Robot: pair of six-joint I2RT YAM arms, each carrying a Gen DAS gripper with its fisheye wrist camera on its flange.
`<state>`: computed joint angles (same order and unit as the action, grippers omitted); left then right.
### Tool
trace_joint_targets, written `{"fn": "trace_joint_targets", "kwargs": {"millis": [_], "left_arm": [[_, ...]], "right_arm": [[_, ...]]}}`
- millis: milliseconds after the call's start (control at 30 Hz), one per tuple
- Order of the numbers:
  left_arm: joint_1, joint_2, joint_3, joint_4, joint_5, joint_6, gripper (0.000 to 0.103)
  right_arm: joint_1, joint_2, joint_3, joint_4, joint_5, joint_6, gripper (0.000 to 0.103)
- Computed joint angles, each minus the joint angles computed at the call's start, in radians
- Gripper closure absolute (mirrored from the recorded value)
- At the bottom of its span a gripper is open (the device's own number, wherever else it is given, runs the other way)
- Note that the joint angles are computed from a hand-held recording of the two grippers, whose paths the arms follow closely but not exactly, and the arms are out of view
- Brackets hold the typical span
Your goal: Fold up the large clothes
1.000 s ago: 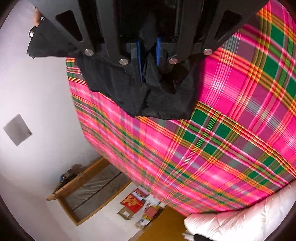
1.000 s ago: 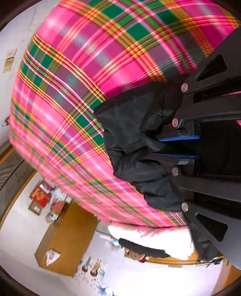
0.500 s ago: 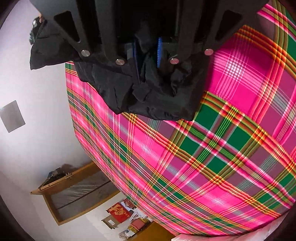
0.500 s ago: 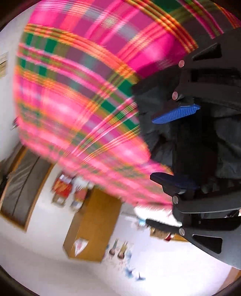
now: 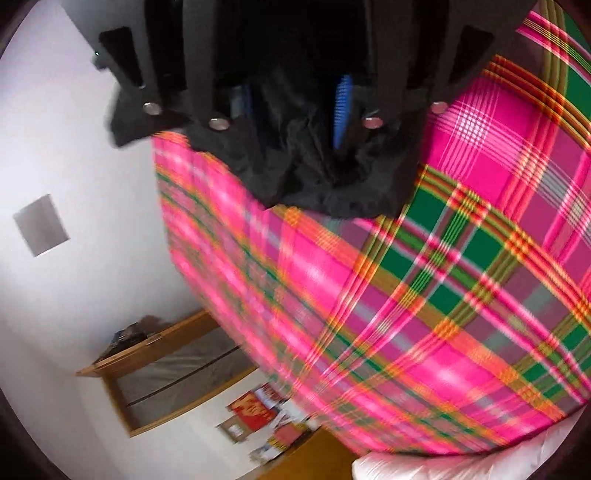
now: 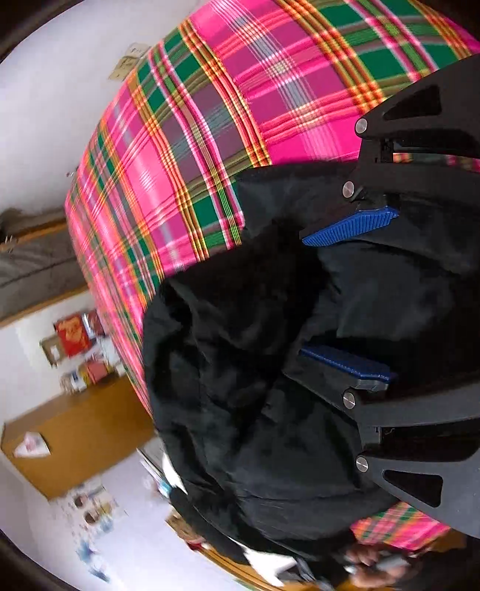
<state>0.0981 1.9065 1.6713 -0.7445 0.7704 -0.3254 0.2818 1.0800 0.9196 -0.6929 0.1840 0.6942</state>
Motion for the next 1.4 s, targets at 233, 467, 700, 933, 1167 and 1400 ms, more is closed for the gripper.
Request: {"fn": "trace_joint_targets", "kwargs": {"millis": [233, 467, 700, 933, 1167, 1400], "left_arm": [[0.086, -0.097, -0.043, 0.131, -0.008, 0.007, 0.042], [0.008, 0.010, 0.014, -0.060, -0.088, 0.323, 0.042], [-0.070, 0.155, 0.125, -0.094, -0.160, 0.398, 0.042], [-0.099, 0.218, 0.177, -0.086, -0.163, 0.345, 0.041], [-0.103, 0.222, 0.205, -0.125, -0.147, 0.365, 0.056], [-0.091, 0.047, 0.062, 0.056, -0.175, 0.268, 0.091]], "right_arm": [[-0.058, 0.055, 0.050, -0.014, -0.020, -0.059, 0.046], [-0.155, -0.003, 0.025, 0.016, -0.139, -0.123, 0.046], [-0.242, 0.101, 0.086, 0.021, -0.288, -0.264, 0.046], [-0.301, 0.130, 0.062, 0.068, -0.409, -0.253, 0.045], [-0.221, 0.137, 0.133, -0.002, -0.320, -0.274, 0.088], [-0.172, 0.069, 0.225, -0.080, -0.100, -0.237, 0.093]]}}
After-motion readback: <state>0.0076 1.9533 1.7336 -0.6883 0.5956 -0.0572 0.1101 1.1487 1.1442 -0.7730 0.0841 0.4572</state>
